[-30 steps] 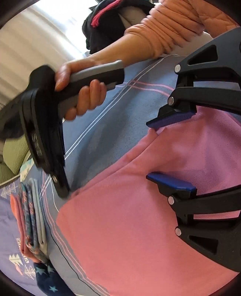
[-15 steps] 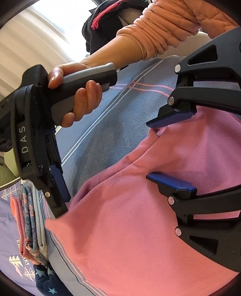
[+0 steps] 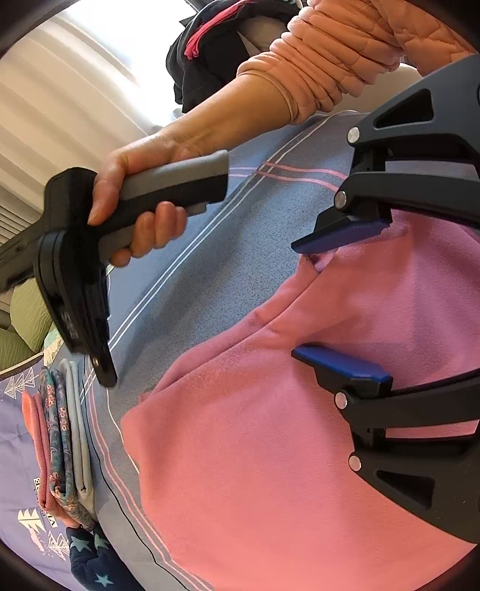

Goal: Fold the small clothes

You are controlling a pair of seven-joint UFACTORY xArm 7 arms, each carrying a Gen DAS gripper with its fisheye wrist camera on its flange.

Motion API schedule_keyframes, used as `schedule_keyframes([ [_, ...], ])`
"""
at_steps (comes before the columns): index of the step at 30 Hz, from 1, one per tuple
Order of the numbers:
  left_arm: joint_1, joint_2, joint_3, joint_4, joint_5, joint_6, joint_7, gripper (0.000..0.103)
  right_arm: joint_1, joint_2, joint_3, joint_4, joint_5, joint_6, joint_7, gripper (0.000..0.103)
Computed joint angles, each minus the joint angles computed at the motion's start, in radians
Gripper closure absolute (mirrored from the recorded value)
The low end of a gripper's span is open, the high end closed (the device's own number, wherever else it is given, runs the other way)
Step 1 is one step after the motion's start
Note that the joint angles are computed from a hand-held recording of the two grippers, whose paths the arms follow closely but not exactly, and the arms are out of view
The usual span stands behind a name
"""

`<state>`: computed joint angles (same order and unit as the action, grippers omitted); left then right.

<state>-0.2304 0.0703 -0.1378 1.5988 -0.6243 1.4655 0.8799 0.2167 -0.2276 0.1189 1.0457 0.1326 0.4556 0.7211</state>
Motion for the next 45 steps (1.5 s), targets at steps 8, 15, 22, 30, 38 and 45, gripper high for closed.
schedule_keyframes([
  [8,0.000,0.018,-0.004,0.023,0.003,0.000,-0.004,0.050,0.310,0.042,-0.219,0.081,0.157,0.040,-0.314,0.052],
  [15,-0.011,-0.016,-0.006,-0.017,0.011,-0.036,0.005,0.050,-0.027,0.068,0.033,0.092,-0.167,0.109,0.139,0.103],
  [22,-0.008,-0.006,0.000,-0.008,-0.006,-0.025,0.006,0.048,0.319,0.012,-0.265,0.042,-0.028,0.011,-0.048,0.098],
  [30,0.001,-0.012,0.001,-0.005,-0.004,-0.034,0.022,0.044,0.293,-0.037,-0.190,-0.006,-0.225,0.096,0.222,0.096],
  [38,0.029,0.019,0.024,0.074,-0.010,-0.058,-0.063,0.044,0.194,-0.422,0.128,-0.338,-0.350,0.010,0.689,0.071],
  [45,-0.002,0.215,-0.030,0.332,0.075,-0.095,-0.165,0.044,-0.055,-0.434,0.524,-0.330,0.052,-0.193,0.646,0.048],
])
